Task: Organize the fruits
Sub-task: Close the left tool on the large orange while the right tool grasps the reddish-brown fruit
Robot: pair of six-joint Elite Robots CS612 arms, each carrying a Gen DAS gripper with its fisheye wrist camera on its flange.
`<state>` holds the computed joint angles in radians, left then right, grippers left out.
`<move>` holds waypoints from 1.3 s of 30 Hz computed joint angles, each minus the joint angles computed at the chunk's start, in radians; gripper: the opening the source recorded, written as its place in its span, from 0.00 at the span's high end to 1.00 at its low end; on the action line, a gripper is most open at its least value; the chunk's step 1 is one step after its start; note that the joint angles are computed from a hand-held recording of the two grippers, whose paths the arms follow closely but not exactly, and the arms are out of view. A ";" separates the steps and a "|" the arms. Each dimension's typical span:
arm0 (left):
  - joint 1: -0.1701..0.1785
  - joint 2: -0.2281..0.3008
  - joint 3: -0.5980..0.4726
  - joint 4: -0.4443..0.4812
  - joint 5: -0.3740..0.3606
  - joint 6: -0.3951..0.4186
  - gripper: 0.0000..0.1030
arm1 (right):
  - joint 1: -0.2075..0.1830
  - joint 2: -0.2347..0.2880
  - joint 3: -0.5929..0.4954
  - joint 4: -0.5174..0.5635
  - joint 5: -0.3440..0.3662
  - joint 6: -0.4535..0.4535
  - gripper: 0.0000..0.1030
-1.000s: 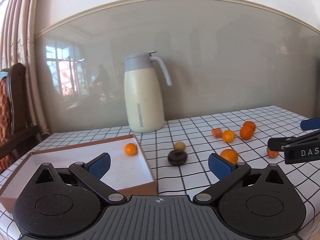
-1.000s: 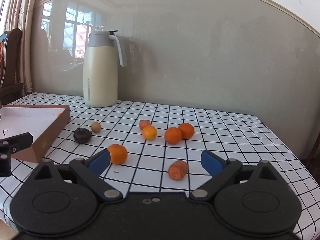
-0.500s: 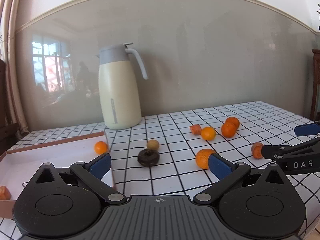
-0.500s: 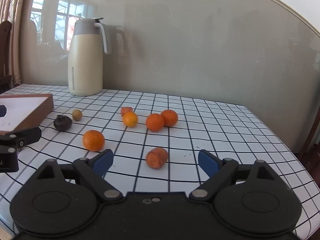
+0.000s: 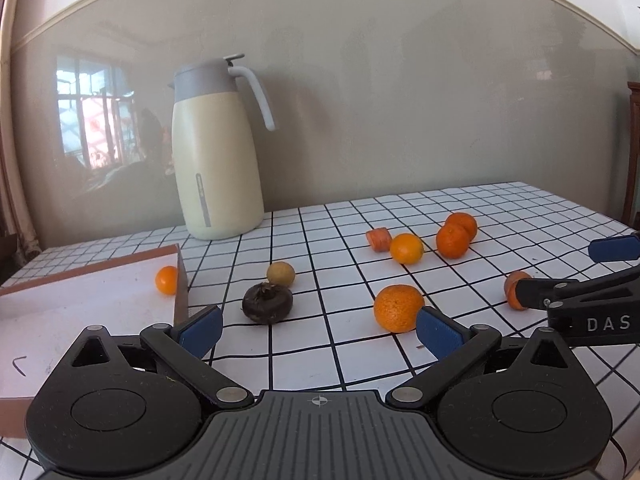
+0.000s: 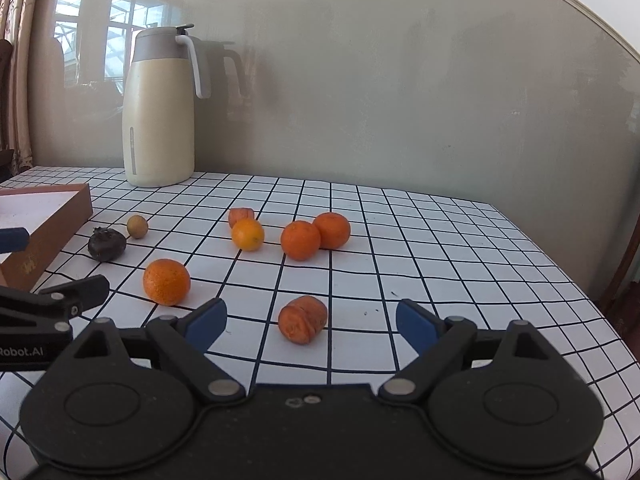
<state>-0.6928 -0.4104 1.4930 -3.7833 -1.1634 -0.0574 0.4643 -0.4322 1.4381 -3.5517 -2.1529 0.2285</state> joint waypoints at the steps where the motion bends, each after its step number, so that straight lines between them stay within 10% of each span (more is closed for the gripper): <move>1: 0.001 0.001 -0.004 0.007 0.000 -0.006 0.00 | -0.002 0.000 -0.001 0.003 0.001 0.004 0.17; 10: 0.003 0.019 -0.048 0.034 -0.046 -0.005 0.02 | -0.017 -0.002 -0.005 0.062 0.037 0.026 0.36; 39: 0.013 0.020 -0.141 0.317 -0.187 -0.062 0.61 | -0.048 -0.005 -0.027 0.161 0.150 0.050 0.79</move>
<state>-0.6800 -0.3900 1.3524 -3.4663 -1.3509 -0.1198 0.4167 -0.4370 1.4110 -3.3907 -2.0033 0.2780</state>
